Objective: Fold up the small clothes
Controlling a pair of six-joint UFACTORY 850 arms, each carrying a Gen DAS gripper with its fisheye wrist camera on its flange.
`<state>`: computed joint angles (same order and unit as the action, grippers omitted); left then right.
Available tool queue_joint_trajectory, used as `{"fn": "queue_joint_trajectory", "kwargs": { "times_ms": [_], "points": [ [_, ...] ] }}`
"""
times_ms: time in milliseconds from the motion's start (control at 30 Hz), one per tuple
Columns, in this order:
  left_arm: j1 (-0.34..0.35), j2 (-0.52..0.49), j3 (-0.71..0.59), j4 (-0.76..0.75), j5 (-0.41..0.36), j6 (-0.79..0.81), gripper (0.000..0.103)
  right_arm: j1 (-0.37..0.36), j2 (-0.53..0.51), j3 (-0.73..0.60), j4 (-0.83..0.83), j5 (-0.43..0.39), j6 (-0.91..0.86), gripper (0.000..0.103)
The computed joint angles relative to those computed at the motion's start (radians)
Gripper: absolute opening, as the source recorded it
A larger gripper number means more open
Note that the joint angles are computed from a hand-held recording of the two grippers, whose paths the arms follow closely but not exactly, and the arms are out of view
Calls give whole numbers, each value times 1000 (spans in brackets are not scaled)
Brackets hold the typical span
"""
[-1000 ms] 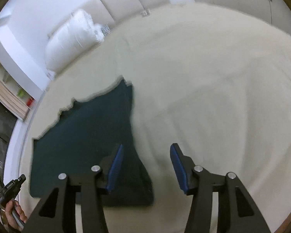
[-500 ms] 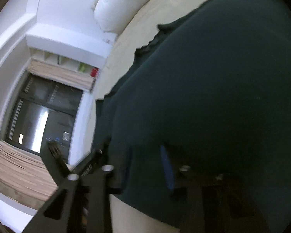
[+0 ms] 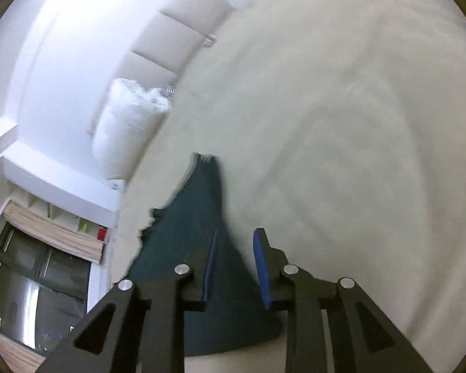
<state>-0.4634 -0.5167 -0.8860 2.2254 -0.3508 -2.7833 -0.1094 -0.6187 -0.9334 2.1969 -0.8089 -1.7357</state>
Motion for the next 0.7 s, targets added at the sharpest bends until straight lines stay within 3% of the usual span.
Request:
{"fn": "queue_joint_trajectory", "kwargs": {
  "times_ms": [167,433,500,633,700],
  "points": [
    [2,-3,-5,-3,5,2,12,105,5,-60,-126,-61,33,37],
    [5,-5,-10,1,14,-5,12,303,-193,-345,-379,-80,267,40],
    [6,-1,-8,2,16,-11,12,324,-221,-375,-413,-97,295,40],
    [-3,33,-20,-132,2,105,12,339,-266,-456,-472,-35,351,41],
    [11,53,-34,-13,-5,-2,12,322,-262,-444,-465,-46,339,41]
  ]
}}
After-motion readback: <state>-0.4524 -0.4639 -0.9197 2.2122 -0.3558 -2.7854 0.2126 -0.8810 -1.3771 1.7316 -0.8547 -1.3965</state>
